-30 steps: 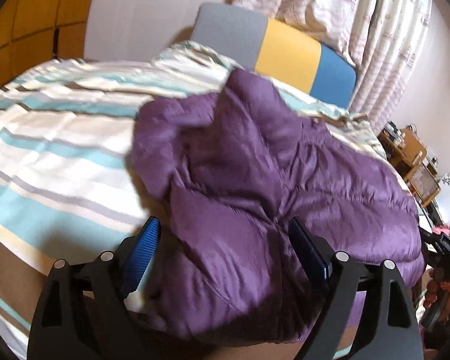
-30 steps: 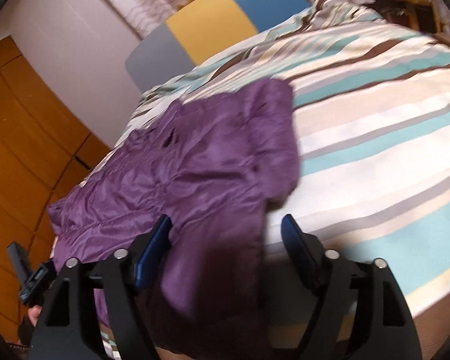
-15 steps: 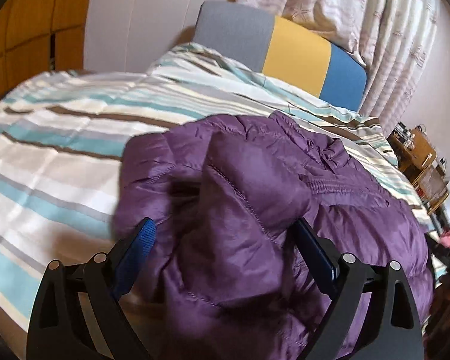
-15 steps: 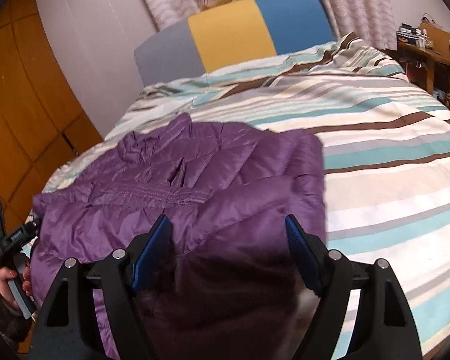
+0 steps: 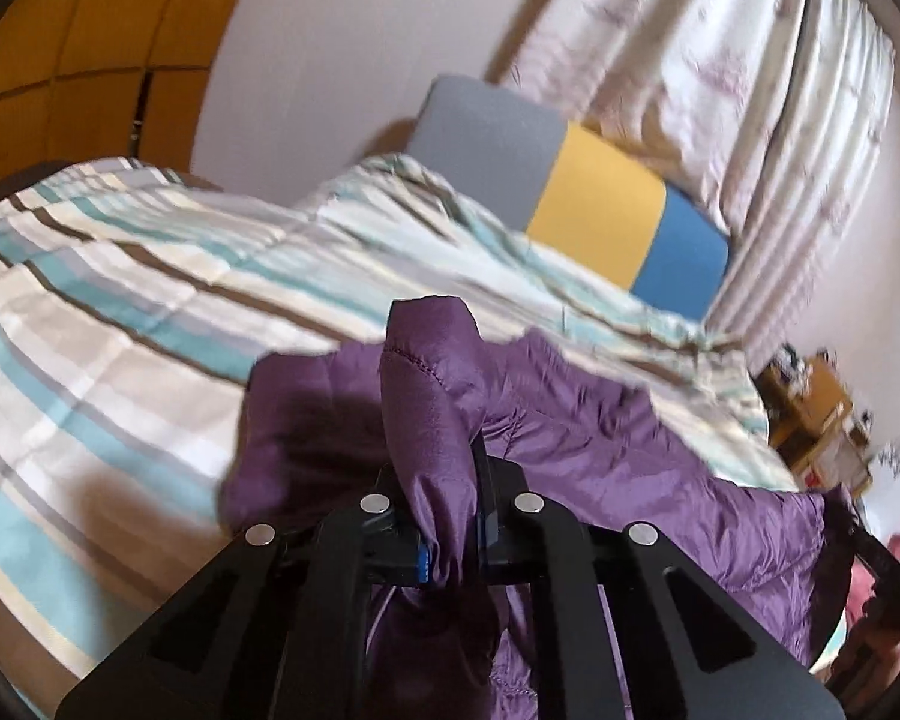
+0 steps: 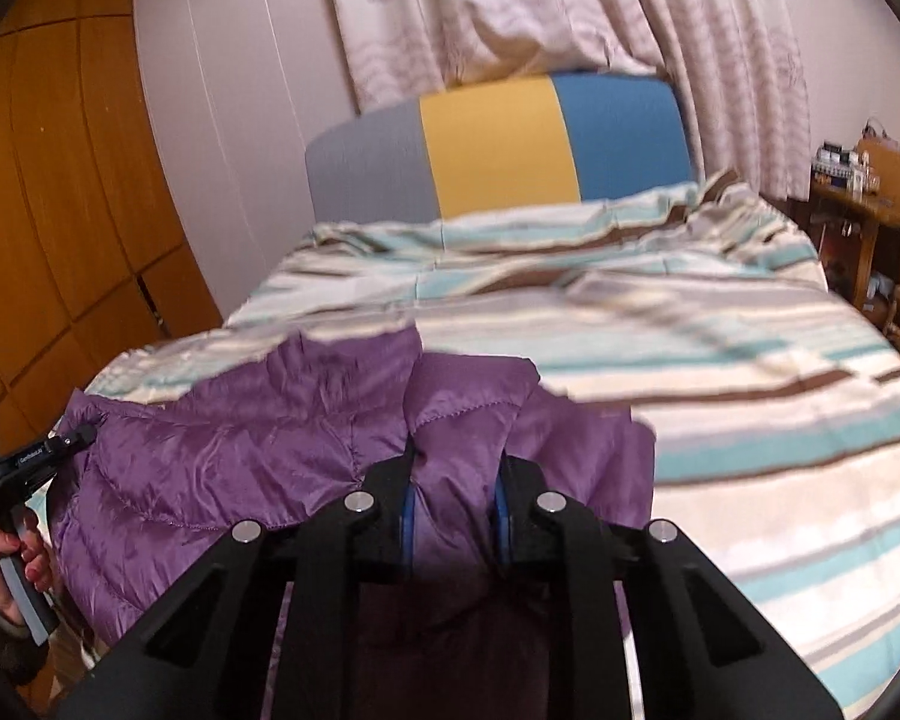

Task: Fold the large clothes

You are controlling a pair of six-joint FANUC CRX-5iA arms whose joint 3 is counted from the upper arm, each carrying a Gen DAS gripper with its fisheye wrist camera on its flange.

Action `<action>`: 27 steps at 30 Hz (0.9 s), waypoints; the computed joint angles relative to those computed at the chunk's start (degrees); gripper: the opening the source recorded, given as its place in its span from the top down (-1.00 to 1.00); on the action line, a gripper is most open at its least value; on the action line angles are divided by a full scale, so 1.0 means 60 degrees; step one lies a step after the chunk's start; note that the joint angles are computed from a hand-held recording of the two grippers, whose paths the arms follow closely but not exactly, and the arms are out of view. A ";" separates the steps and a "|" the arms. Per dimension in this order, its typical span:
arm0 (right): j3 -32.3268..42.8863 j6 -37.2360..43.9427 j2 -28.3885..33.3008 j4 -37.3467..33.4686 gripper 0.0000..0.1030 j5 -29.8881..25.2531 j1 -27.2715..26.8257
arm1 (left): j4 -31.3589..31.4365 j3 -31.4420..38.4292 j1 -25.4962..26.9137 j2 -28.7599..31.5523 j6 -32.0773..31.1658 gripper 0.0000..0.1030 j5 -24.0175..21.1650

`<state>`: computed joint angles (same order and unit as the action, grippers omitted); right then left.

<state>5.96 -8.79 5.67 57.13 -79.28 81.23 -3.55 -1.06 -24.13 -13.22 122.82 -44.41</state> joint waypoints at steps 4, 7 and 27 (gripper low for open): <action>0.0380 0.0348 0.0325 0.0493 0.68 -0.0095 -0.0287 | -0.1477 0.0767 -0.0474 0.0364 0.1257 0.81 -0.0003; 0.0504 0.0339 0.0504 0.0775 0.69 0.0124 -0.0632 | -0.2814 0.1635 -0.0901 0.0895 0.2254 0.81 -0.0359; 0.0540 0.0876 0.1665 0.0807 0.64 0.0667 -0.2386 | -0.5627 0.4239 -0.1872 0.3484 0.3117 0.81 -0.1986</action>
<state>9.20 -3.53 15.66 61.97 -75.28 66.92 -37.31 24.38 -35.36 7.68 141.52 -56.32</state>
